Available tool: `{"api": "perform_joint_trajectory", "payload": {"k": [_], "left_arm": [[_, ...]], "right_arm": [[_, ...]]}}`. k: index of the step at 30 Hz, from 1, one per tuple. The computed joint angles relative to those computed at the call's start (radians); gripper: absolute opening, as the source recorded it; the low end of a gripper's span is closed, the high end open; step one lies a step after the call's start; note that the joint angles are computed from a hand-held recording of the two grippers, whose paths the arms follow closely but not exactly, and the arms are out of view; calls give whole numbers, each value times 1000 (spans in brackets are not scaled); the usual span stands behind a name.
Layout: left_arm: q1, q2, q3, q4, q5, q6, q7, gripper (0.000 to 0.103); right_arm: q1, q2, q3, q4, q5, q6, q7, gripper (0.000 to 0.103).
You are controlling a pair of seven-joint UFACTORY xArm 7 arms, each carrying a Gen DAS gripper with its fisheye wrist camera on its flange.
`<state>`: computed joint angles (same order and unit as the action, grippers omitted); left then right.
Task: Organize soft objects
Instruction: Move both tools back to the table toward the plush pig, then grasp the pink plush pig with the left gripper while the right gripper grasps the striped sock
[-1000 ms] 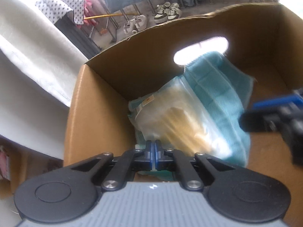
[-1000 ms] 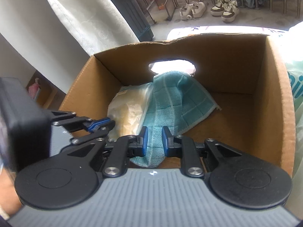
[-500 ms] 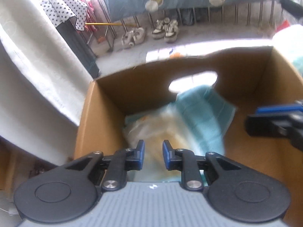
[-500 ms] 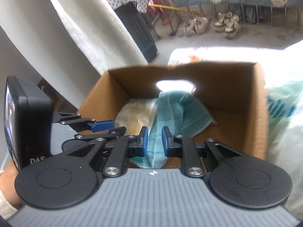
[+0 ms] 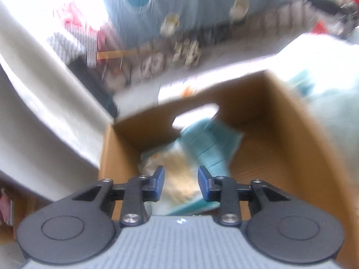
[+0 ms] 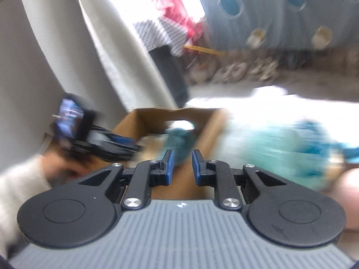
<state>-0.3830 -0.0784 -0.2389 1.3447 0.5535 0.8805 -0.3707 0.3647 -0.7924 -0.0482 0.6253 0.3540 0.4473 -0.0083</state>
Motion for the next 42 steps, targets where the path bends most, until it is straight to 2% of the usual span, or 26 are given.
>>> {"api": "perform_joint_trajectory", "payload": {"k": [3,5,7,10,13,15,18,20,24,28,30,31,32,35,40,42], "left_arm": [[-30,-107,-28,-71,-41,-81,30,34],[-58,-143,-49,-93,-122,-126,73,34],[-98,-131,-68,-81,-229,-159,132,34],[-161,-20,-98,26,-363,-145,218,35],[-223,126,-119,152,-375,-133,247,45],[-284,219,-114,227,-285,-138,210,51],[-376,365,-78,343,-174,-160,185,71],[-432,466,-45,435,-135,-169,181,92],[-538,632,38,621,-73,-136,202,92],[-605,816,122,857,-77,-44,247,94],[-616,889,152,961,-123,15,243,82],[-613,891,162,961,-149,9,217,80],[-607,868,167,919,-165,-27,189,76],[-586,772,162,781,-196,-98,148,74],[-570,594,146,576,-143,-168,97,74],[-527,524,106,499,-172,-222,98,74]], "right_arm": [[-122,-257,-52,-98,-70,159,-6,20],[-233,-405,-90,-136,-129,289,-9,20],[-340,-516,-122,-156,-201,407,-34,20],[-460,-612,-193,-179,-272,537,-79,21],[-532,-670,-270,-202,-297,618,-135,22],[-568,-715,-289,-239,-299,625,-171,25],[-588,-743,-310,-289,-270,609,-206,29],[-597,-748,-318,-318,-247,586,-224,31],[-599,-686,-290,-362,-235,457,-273,34],[-587,-605,-317,-381,-217,340,-351,39],[-578,-548,-326,-374,-200,280,-383,41],[-571,-518,-330,-367,-191,256,-398,42],[-562,-490,-333,-358,-182,235,-415,42],[-526,-414,-343,-335,-155,174,-470,46],[-460,-275,-341,-284,-120,113,-550,74],[-444,-236,-332,-282,-91,64,-555,75]]}}
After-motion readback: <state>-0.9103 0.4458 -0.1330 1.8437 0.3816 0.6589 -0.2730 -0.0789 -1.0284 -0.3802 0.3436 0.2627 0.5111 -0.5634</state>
